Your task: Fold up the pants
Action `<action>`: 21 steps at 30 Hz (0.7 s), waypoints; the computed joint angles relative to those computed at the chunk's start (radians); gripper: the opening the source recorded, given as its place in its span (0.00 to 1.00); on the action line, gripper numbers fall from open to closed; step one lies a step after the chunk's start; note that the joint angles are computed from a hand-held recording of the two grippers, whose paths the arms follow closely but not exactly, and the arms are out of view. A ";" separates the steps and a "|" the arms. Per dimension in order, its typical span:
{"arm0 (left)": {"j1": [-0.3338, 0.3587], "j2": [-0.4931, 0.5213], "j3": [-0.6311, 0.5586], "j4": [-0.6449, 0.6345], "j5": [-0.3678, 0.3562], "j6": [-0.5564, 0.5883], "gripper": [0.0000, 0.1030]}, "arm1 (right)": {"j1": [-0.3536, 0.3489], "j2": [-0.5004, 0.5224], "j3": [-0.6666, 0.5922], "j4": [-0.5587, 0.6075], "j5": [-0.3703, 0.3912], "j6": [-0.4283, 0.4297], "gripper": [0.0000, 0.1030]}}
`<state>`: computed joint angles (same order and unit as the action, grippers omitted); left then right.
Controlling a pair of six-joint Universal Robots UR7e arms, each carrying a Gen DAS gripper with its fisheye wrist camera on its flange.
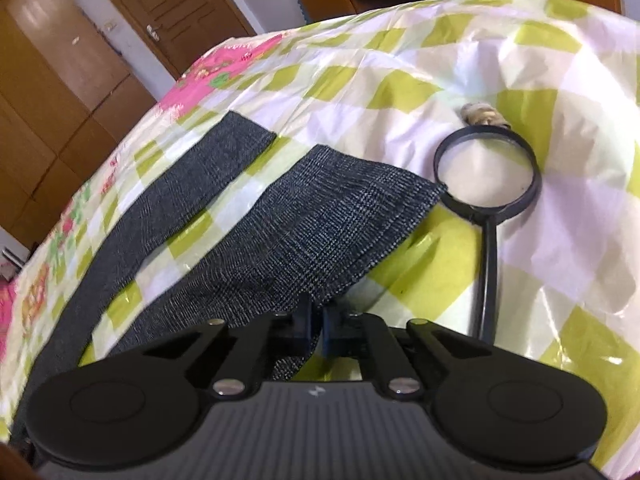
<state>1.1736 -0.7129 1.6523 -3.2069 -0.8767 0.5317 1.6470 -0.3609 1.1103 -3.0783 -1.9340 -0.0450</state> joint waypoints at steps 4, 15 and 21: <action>0.002 -0.004 0.007 0.019 -0.026 -0.013 1.00 | 0.003 0.006 -0.032 -0.018 -0.035 -0.033 0.02; 0.037 -0.240 0.241 -0.178 0.077 0.003 1.00 | 0.111 0.048 0.003 -0.249 -0.245 -0.385 0.16; 0.103 -0.439 0.394 -0.411 0.286 0.153 1.00 | 0.205 0.048 0.085 -0.056 0.002 -0.526 0.16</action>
